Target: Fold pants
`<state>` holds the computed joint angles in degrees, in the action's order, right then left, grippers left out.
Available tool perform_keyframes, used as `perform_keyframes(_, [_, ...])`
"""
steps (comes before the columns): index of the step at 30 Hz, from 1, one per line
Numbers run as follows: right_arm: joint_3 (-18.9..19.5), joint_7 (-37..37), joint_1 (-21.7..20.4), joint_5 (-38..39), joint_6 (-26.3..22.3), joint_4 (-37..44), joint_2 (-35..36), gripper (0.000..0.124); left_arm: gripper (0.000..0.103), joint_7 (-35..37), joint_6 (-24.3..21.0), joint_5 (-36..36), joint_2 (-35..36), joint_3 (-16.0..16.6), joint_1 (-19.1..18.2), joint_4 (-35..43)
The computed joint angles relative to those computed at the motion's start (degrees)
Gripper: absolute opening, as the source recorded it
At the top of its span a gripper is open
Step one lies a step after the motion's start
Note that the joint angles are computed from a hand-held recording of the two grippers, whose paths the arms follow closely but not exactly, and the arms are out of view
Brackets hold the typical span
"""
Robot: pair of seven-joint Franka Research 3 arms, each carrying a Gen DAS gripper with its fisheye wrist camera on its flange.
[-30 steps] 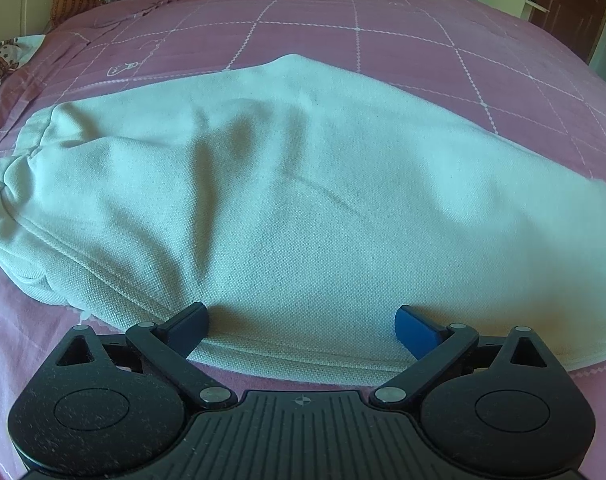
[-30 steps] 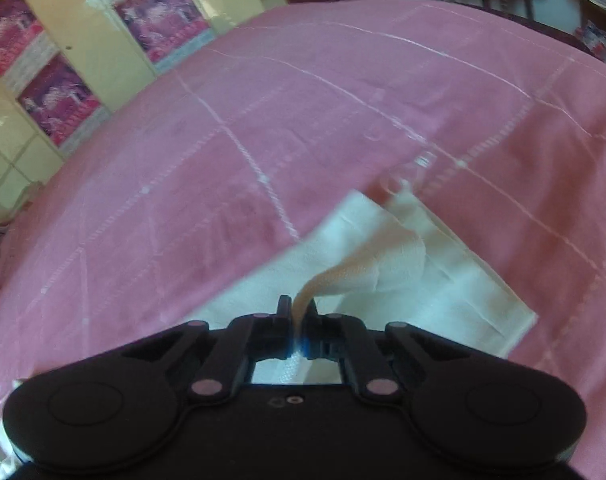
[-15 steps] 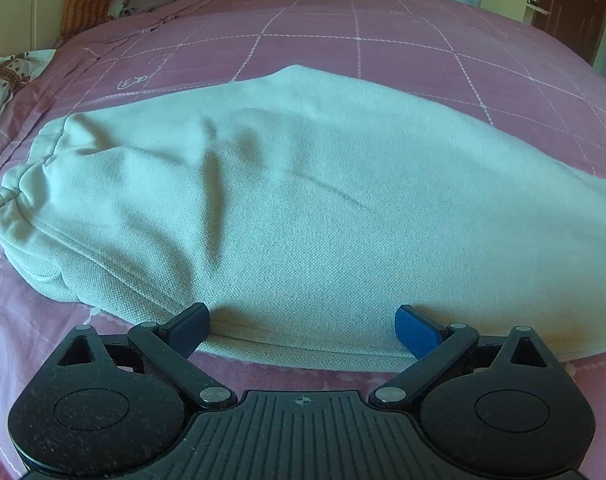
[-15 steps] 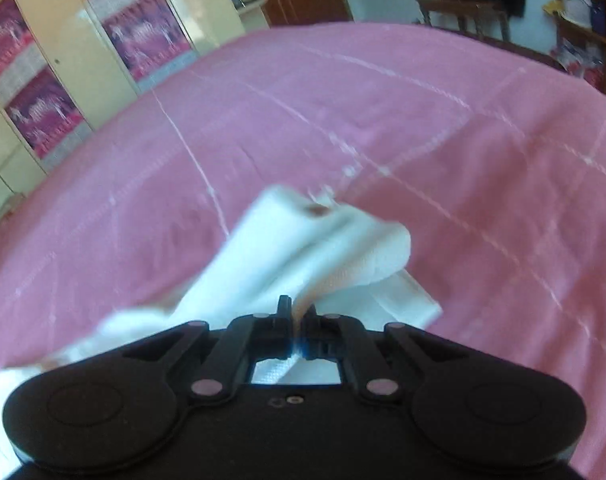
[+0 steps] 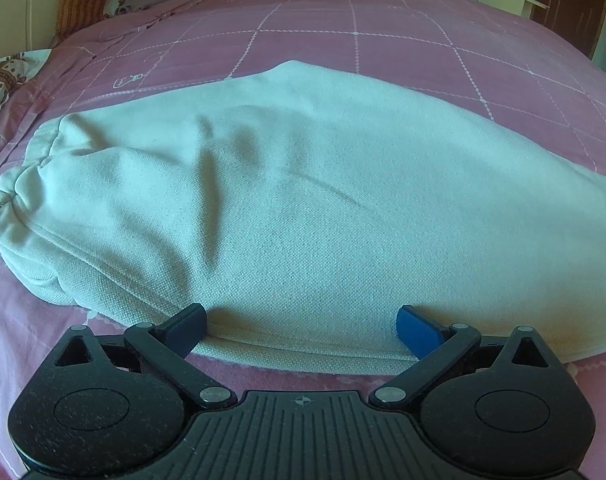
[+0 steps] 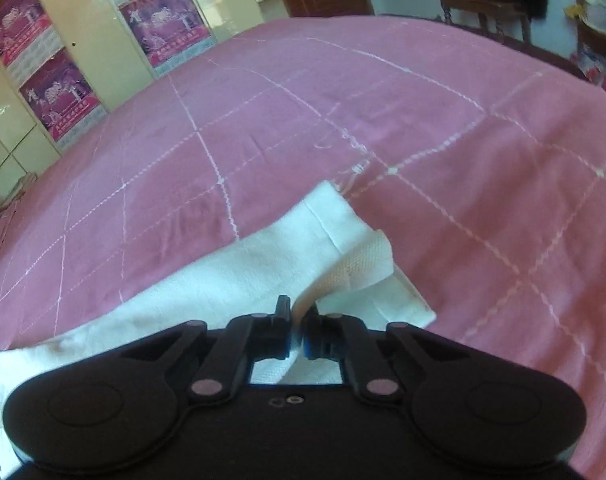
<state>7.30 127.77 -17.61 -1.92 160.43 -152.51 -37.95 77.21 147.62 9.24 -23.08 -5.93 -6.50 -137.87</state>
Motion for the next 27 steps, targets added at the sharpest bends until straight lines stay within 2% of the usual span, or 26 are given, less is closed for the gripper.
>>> perform_keyframes(1, [1.11,0.71,-1.39,-1.05,1.06,-0.14,-0.26,0.006,0.100,-0.10,0.31,0.15,-0.22,-0.09,0.05,-0.34])
perform_keyframes(3, [5.15,3.36,-6.15,-5.05,-4.56,1.15,0.28,0.012,0.100,0.06,0.39,0.36,-0.43,-0.12,0.02,-0.54])
perform_keyframes(4, [5.30,3.64,-6.65,-6.08,-7.46,1.41,0.62,0.015,0.100,0.01,0.23,0.34,-0.64,-0.12,0.01,-0.51])
perform_keyframes(6, [2.24,4.80,-4.90,-6.09,-5.36,-1.39,-1.24,0.012,0.100,0.69,0.74,-0.53,-1.92,0.39,-0.68,-1.04])
perform_keyframes(8, [4.70,7.45,-7.65,-9.35,-6.08,-1.87,-4.14,0.023,0.100,2.54,2.12,-2.53,-3.56,1.30,-2.41,-1.62])
perform_keyframes(10, [6.09,8.77,-9.17,-12.42,-4.68,-2.20,-6.16,0.023,0.100,5.50,3.70,-4.42,-3.80,1.94,-4.86,-1.21])
perform_keyframes(13, [3.12,4.07,-4.37,-11.69,-1.03,-0.81,-4.57,0.023,0.100,9.84,2.92,-7.77,-0.07,1.85,-8.34,2.66])
perform_keyframes(15, [-0.77,-2.92,3.21,-8.20,0.41,1.19,-0.61,0.023,0.100,10.54,2.12,-9.82,3.51,0.73,-9.45,5.65])
perform_keyframes(16, [-2.10,-6.20,6.83,-6.18,1.04,2.19,1.63,0.023,0.100,10.36,1.91,-10.31,5.58,-0.13,-9.58,7.20])
perform_keyframes(19, [-3.05,-12.64,13.66,-1.12,1.75,5.92,8.87,0.021,0.095,6.96,0.89,-7.24,11.71,-3.62,-8.19,12.02])
perform_keyframes(22, [-0.81,-15.77,14.82,-1.53,1.97,11.67,16.87,0.021,0.095,0.65,2.02,-0.83,17.39,-6.09,-6.61,16.60])
perform_keyframes(24, [-1.19,-17.68,16.42,-1.19,1.28,15.83,22.12,0.020,0.096,-2.51,1.61,1.91,21.35,-6.54,-6.26,20.71])
perform_keyframes(26, [0.16,-15.25,15.13,-6.20,1.63,19.06,26.06,0.019,0.103,-4.49,0.60,4.14,25.21,-6.60,-6.24,25.09])
perform_keyframes(27, [0.56,-13.61,14.75,-9.31,2.01,20.17,27.24,0.019,0.103,-4.85,0.27,5.00,26.73,-6.60,-6.33,26.77])
